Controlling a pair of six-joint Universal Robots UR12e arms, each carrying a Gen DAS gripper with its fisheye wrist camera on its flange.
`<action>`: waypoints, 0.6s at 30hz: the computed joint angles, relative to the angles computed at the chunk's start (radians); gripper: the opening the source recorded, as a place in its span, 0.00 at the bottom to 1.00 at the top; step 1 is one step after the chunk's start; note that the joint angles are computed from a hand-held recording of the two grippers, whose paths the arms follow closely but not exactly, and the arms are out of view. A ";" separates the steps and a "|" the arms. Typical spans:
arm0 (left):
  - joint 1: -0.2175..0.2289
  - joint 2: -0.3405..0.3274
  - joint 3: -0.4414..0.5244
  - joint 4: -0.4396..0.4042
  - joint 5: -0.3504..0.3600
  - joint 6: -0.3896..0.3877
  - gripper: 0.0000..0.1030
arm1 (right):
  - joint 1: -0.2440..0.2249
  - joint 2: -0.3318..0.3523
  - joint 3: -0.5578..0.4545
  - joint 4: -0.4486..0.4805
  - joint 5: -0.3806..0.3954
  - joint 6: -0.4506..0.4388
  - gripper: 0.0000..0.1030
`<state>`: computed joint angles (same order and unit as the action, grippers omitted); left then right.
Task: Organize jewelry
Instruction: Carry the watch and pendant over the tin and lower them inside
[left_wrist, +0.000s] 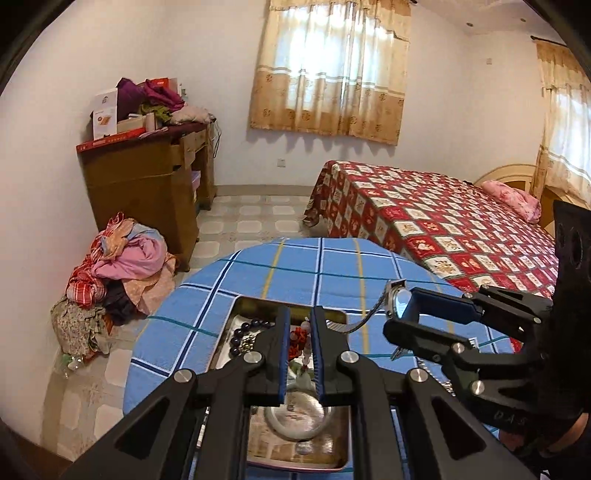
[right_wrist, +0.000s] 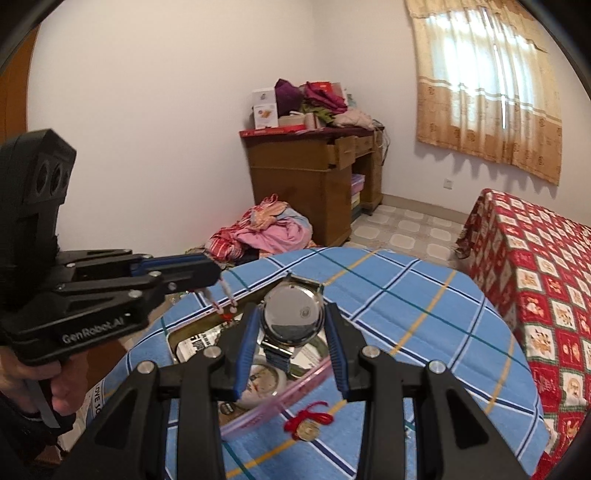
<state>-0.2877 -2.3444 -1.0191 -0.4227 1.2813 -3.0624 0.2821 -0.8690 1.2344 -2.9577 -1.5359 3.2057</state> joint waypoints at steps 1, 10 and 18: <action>0.000 -0.003 0.003 -0.003 0.004 -0.002 0.10 | 0.002 0.006 -0.008 0.006 0.003 -0.005 0.37; 0.005 -0.026 0.026 -0.048 0.037 -0.014 0.10 | 0.009 0.056 -0.068 0.064 0.016 -0.023 0.37; 0.010 -0.046 0.038 -0.095 0.051 -0.027 0.10 | 0.020 0.077 -0.081 0.105 -0.007 -0.022 0.37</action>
<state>-0.2774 -2.3902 -0.9813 -0.5179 1.3320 -3.0899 0.3017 -0.7922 1.1532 -2.8531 -1.5427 3.1839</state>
